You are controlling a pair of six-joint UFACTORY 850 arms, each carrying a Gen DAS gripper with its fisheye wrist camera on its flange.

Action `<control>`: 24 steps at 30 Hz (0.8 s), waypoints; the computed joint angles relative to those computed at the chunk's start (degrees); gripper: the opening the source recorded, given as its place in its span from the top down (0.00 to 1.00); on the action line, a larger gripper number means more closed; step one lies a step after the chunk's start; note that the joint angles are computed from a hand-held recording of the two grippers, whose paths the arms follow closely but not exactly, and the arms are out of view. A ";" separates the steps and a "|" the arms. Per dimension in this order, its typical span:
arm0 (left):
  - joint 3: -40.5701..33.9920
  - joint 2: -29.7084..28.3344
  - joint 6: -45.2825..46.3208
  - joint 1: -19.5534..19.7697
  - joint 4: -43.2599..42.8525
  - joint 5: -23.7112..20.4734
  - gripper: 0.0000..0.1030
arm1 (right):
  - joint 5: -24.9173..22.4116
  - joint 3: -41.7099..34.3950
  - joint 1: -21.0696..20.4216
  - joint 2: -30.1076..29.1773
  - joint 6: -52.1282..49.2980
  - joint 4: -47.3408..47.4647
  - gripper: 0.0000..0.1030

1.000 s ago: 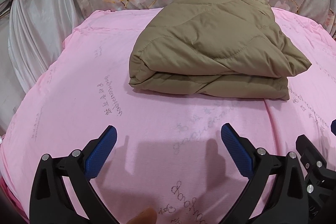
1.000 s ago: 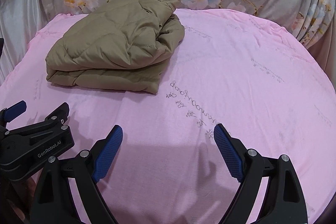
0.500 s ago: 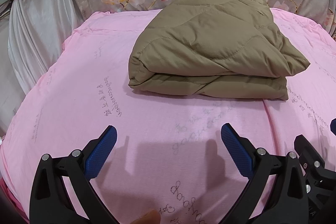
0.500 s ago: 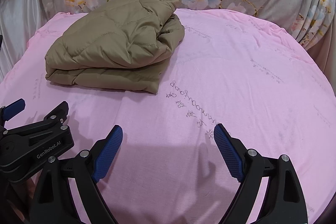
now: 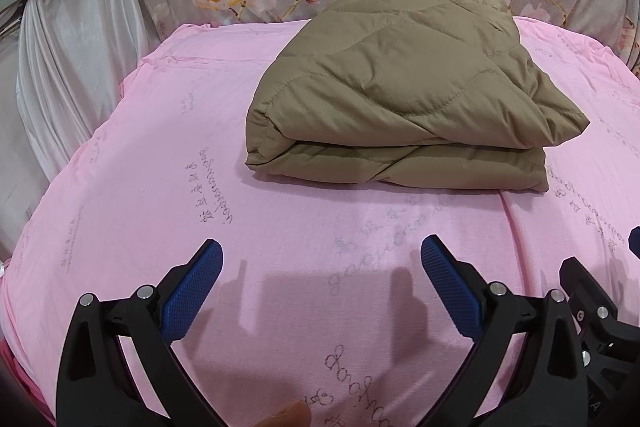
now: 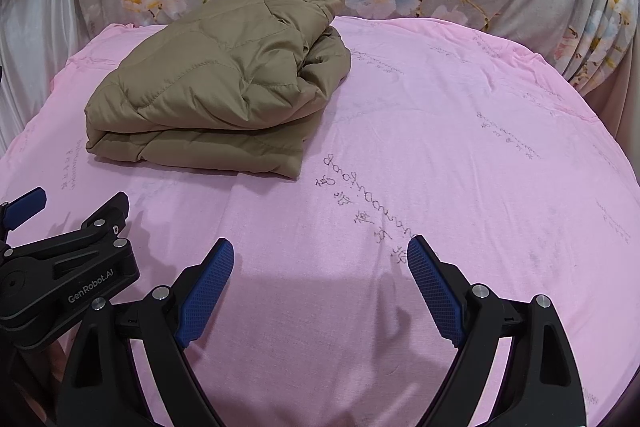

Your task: Fold large clothes

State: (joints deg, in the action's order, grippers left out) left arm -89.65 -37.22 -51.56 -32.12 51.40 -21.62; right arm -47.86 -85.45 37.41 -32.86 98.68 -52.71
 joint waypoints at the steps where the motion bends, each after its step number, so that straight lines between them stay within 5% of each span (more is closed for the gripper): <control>1: 0.04 0.02 -0.10 0.01 0.11 0.02 0.06 | 0.00 0.00 0.00 0.00 0.00 0.00 0.16; 24: 0.08 0.32 -1.08 -0.25 0.86 -0.34 0.06 | -0.28 0.03 0.10 0.07 0.01 -0.07 0.16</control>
State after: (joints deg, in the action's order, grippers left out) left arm -89.57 -36.90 -52.65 -32.38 52.27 -21.96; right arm -48.14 -85.42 37.51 -32.79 98.69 -52.78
